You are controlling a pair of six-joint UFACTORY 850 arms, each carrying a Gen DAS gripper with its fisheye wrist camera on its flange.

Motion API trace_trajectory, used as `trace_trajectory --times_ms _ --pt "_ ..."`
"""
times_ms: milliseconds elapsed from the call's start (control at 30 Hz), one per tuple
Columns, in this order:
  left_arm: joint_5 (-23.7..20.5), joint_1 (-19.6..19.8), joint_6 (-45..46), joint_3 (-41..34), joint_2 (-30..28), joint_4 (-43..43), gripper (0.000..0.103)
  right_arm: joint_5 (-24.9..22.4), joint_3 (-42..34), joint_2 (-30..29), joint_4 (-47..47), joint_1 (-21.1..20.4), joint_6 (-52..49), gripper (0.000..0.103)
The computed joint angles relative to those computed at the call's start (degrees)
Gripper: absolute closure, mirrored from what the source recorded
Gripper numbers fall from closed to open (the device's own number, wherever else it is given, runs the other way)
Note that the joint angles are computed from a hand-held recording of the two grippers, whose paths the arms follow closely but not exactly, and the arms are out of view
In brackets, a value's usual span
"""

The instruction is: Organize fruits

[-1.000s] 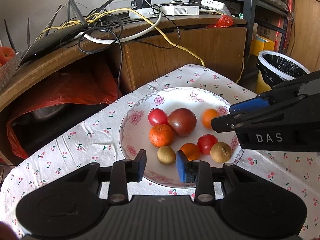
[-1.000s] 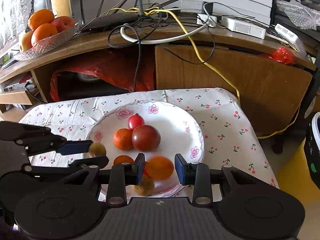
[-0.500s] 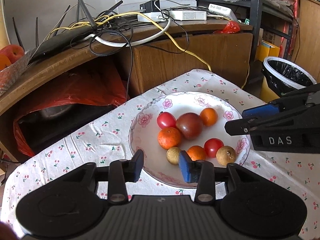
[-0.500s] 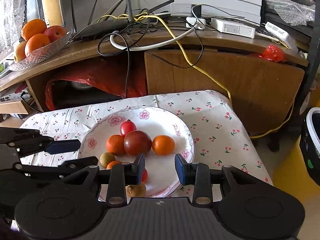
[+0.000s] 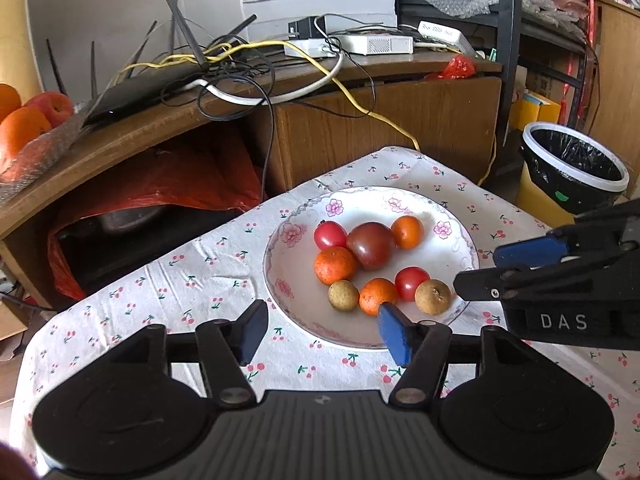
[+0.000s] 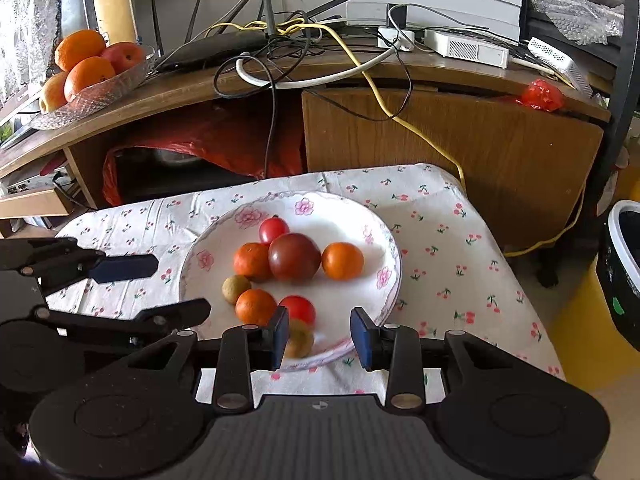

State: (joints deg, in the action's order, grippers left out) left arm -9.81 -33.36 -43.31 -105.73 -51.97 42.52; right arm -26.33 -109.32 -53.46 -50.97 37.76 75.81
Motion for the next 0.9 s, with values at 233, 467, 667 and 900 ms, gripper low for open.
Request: trace_trajectory --times_ms 233,467,667,900 --pt "0.7 -0.4 -17.2 4.9 3.4 15.1 0.023 -0.7 3.9 2.7 -3.6 1.3 6.3 0.069" --pt "-0.9 -1.1 -38.0 8.4 5.6 35.4 0.016 -1.2 8.0 5.6 -9.9 2.7 14.1 0.060" --pt "-4.1 -2.2 -48.3 10.7 7.0 45.7 0.000 -1.8 10.1 6.9 -11.8 3.2 17.0 0.060" --pt "-7.8 -3.4 -53.0 12.4 8.2 50.8 0.000 -2.0 12.0 8.2 -14.5 3.7 20.7 0.060"
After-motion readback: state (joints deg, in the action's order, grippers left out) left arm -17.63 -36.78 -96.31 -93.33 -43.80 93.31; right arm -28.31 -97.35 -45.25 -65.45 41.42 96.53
